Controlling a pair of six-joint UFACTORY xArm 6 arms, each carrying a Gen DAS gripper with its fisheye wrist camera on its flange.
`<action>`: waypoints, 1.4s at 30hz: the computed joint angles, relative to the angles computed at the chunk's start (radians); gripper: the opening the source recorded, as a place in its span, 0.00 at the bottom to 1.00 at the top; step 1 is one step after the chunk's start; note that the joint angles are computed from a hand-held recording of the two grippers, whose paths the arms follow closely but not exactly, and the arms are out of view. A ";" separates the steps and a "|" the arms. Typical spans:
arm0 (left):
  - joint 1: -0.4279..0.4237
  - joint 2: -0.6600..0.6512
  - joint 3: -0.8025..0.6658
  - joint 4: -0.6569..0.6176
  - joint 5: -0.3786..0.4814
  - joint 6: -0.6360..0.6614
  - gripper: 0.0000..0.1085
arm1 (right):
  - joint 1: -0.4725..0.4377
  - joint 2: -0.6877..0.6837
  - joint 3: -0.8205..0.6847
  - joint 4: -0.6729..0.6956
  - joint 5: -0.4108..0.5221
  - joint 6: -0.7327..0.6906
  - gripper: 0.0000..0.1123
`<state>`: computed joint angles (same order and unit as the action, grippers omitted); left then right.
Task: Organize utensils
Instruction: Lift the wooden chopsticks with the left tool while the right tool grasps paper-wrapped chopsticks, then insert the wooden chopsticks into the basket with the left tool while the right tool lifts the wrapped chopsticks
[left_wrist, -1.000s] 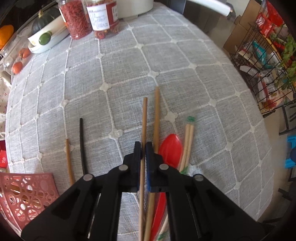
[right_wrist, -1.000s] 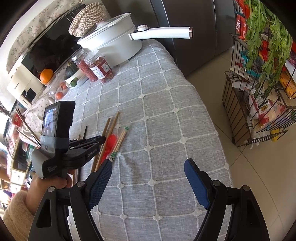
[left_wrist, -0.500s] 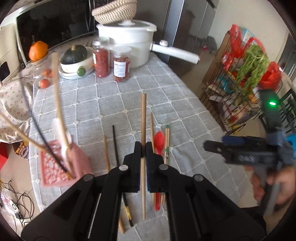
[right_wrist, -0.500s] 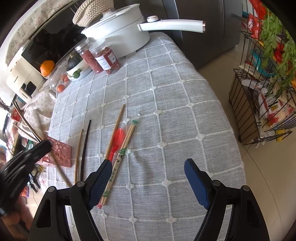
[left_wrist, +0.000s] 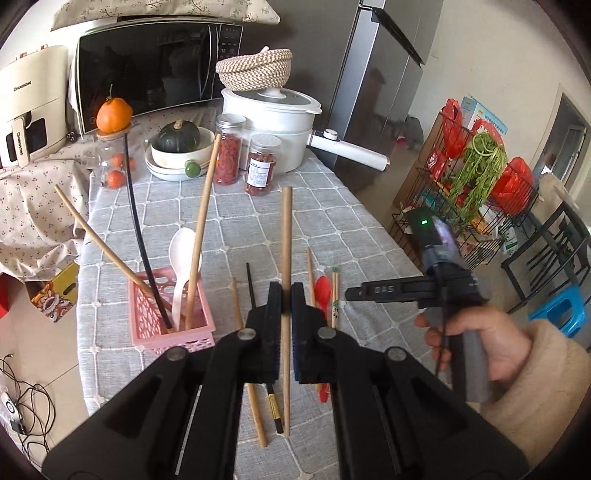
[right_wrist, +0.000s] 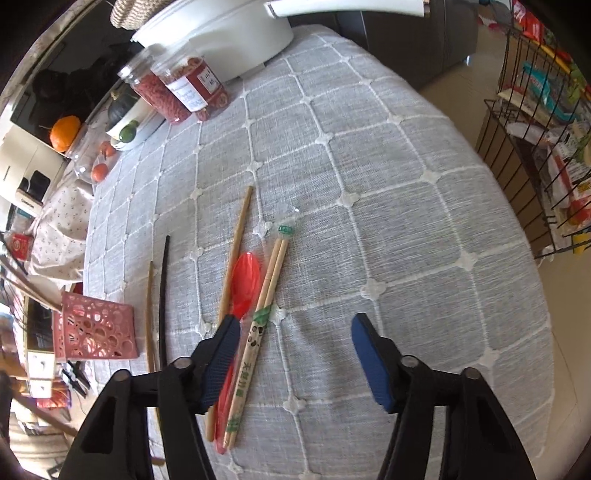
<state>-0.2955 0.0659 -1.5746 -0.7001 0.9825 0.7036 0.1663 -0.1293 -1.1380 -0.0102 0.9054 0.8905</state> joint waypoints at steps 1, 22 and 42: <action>0.005 0.002 -0.004 -0.005 0.009 0.003 0.05 | 0.000 0.015 -0.011 0.004 0.003 -0.003 0.46; 0.039 -0.008 0.015 0.012 0.022 -0.017 0.05 | 0.047 0.192 -0.200 -0.111 0.167 -0.044 0.08; 0.060 -0.068 0.055 -0.076 -0.137 -0.011 0.05 | 0.137 -0.144 -0.033 -0.313 -0.075 0.117 0.05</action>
